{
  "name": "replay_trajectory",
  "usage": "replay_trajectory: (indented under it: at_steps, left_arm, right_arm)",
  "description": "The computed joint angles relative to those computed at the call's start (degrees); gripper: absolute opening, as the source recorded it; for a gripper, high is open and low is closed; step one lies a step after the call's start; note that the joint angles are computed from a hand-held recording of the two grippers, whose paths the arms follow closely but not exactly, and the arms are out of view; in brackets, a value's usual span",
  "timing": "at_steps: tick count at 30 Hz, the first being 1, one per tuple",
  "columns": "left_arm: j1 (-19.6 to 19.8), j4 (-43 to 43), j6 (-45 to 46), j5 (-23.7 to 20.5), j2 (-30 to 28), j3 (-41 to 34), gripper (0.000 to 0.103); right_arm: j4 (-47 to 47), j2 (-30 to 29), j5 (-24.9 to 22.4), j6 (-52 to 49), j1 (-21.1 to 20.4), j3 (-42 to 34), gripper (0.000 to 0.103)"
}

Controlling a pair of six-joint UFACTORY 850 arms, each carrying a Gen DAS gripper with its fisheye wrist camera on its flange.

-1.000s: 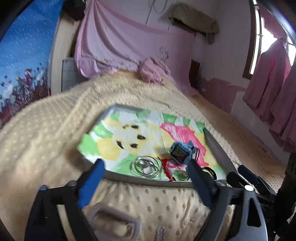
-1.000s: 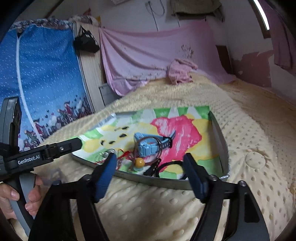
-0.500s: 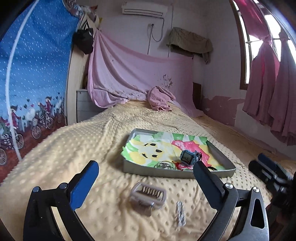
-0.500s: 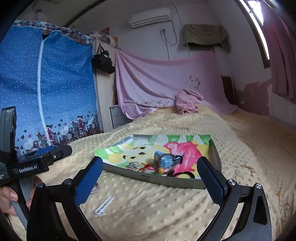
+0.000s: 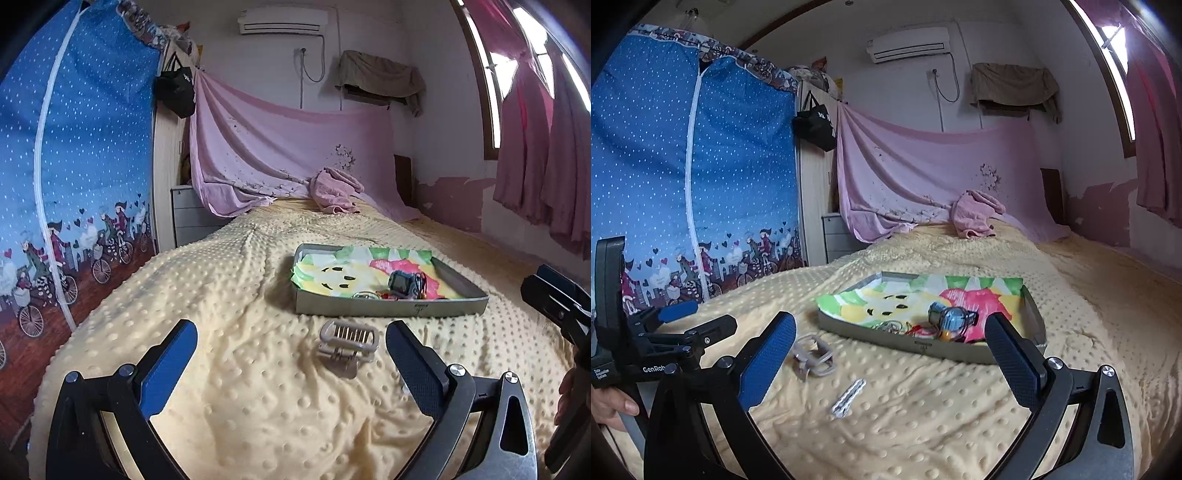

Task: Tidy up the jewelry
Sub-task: 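Grasp the white hair pin with the right tool while the left tool reaches the grey claw clip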

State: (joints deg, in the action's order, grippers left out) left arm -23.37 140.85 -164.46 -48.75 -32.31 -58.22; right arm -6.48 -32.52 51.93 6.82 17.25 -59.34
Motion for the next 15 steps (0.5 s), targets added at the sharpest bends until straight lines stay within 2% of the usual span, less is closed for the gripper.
replay_trajectory:
  at_steps: [4,15]
  left_arm:
    - [0.0,-0.9,1.1,0.3,-0.4,0.3,0.103]
    - [2.2,2.0,-6.0,1.3,-0.7,0.9,0.103]
  right_arm:
    - [1.5,-0.4,-1.4,-1.4,0.8,0.2,0.101]
    - [4.2,-3.3,-7.3,-3.6,1.6,-3.1,0.101]
